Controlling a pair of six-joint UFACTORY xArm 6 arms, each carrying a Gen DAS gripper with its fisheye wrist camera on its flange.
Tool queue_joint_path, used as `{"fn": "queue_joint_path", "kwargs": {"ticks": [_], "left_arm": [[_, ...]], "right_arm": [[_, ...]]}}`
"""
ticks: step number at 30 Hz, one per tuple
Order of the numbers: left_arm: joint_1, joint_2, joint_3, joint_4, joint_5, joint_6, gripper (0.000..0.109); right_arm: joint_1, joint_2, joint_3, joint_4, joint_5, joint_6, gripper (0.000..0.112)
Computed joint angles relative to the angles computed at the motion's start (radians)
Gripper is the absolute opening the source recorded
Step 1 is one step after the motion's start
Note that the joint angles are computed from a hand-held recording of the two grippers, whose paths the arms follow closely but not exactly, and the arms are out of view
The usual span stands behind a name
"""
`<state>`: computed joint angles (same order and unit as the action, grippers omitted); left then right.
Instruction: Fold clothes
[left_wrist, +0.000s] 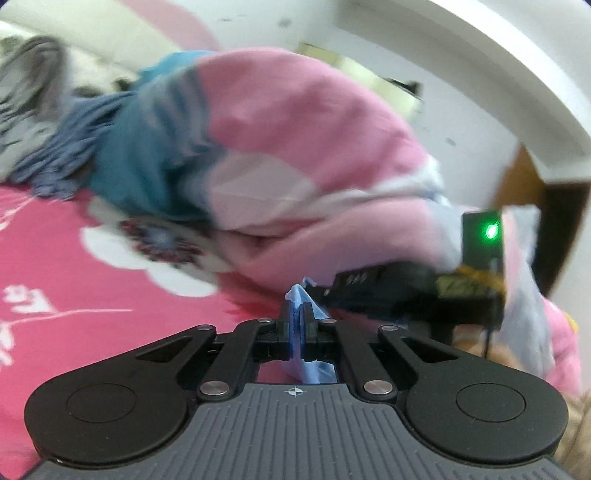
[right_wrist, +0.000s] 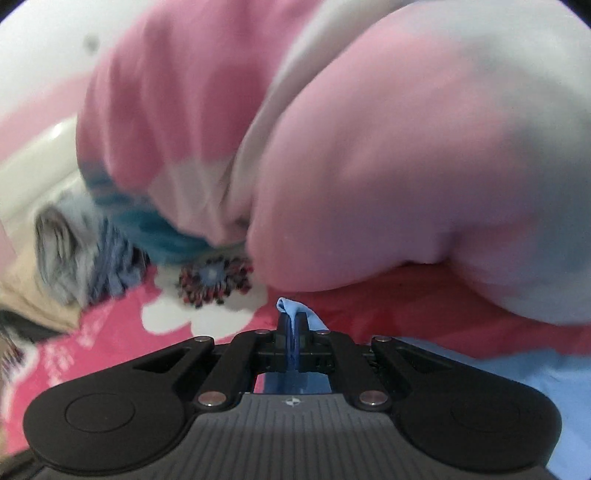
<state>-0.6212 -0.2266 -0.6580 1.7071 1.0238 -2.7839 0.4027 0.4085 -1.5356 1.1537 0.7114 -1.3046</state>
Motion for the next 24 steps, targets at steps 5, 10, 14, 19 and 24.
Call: {"fn": "queue_joint_path", "kwargs": {"ticks": [5, 10, 14, 19, 24], "left_arm": [[0.045, -0.049, 0.033, -0.096, -0.026, -0.019, 0.001], [0.091, -0.062, 0.047, -0.125, -0.083, -0.025, 0.003], [0.013, -0.121, 0.097, -0.113, 0.087, -0.079, 0.015], [-0.141, -0.318, 0.166, -0.23, 0.329, 0.049, 0.021], [-0.379, -0.51, 0.155, -0.362, 0.677, 0.387, 0.035]], "right_arm": [[0.083, 0.069, -0.063, -0.002, -0.059, -0.061, 0.001], [0.13, 0.194, -0.19, -0.127, -0.082, 0.096, 0.005], [0.104, 0.146, -0.148, -0.076, -0.077, 0.095, 0.035], [-0.02, -0.03, -0.019, 0.095, 0.064, 0.038, 0.037], [-0.119, -0.169, 0.082, 0.074, 0.165, 0.048, 0.037]]}}
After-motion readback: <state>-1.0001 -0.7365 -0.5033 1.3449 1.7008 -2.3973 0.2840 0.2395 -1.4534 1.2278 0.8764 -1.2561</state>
